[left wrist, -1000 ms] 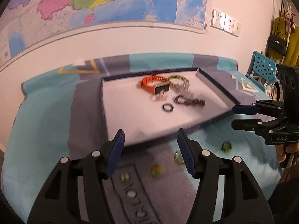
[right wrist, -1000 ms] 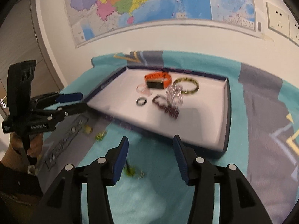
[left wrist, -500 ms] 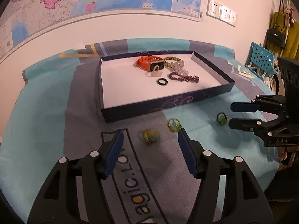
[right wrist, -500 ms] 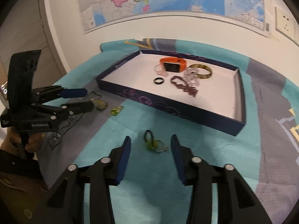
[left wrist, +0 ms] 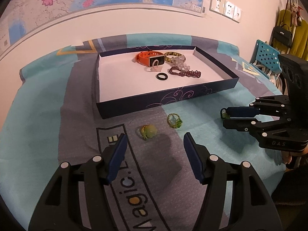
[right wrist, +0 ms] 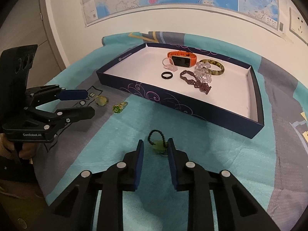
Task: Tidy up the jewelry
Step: 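Grasp the green-bead cord bracelet with the right tool while the left tool approaches the green ball ring, then close the left tool on the green ball ring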
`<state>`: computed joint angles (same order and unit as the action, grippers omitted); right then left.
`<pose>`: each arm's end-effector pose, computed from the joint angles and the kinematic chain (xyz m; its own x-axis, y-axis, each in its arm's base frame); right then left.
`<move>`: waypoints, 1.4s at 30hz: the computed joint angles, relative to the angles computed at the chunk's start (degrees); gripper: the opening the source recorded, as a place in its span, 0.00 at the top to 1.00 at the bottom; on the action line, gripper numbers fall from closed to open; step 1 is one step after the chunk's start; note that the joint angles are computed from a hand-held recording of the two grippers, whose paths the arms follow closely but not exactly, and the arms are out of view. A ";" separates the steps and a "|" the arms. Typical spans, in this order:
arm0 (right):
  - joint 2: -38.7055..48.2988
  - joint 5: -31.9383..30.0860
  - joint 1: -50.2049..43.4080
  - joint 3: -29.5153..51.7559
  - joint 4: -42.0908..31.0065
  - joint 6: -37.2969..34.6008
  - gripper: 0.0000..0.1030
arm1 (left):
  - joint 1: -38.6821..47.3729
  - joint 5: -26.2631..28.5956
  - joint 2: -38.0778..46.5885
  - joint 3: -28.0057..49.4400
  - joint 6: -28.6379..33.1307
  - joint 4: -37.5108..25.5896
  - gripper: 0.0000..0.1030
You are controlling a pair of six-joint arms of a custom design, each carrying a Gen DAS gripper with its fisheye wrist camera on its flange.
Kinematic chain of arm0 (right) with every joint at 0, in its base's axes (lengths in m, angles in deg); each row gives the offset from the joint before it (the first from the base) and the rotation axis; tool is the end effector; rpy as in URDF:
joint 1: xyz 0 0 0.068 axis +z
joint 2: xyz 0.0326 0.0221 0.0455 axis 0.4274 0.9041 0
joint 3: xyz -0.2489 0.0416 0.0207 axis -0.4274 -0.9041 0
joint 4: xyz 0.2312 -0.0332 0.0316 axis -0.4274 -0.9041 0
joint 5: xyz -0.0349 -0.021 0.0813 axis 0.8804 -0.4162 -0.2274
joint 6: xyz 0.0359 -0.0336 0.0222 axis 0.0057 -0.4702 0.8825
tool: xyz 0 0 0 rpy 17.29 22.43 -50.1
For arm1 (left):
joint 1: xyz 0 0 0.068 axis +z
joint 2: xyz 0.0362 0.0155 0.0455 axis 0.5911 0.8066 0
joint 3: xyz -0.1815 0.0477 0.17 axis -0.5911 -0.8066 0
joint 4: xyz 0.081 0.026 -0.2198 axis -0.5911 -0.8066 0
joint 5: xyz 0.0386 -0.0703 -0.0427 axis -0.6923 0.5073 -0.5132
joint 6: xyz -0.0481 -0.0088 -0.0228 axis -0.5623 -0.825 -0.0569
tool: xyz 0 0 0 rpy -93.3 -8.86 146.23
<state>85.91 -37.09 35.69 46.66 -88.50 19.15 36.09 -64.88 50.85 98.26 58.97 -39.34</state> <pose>0.2788 0.0587 0.1559 -0.7259 -0.2400 -0.6446 -0.3866 0.9175 0.0937 0.3045 -0.0137 0.1609 -0.6588 0.3074 -0.6866 0.4733 0.8788 -0.0607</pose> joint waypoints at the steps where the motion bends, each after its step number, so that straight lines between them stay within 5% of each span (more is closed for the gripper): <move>1: 0.33 0.02 -0.01 0.24 -0.15 0.00 0.81 | -0.23 -0.32 0.55 0.50 -0.18 -0.22 0.42; 13: -0.03 0.55 -0.25 -0.26 0.55 0.32 0.87 | -1.82 -1.92 4.94 5.35 -1.59 -3.19 0.49; 23: -4.09 -4.79 -3.76 -1.12 -0.20 1.26 0.87 | -1.42 -1.32 5.73 6.62 -1.77 -4.14 0.53; 36: -4.19 -6.65 -5.32 -1.47 0.33 2.00 0.87 | -2.62 -4.24 6.89 7.78 -2.14 -3.80 0.81; 42: -3.99 -6.83 -5.30 -1.53 0.69 2.21 0.87 | -2.39 -3.61 6.19 6.95 -2.42 -3.34 0.83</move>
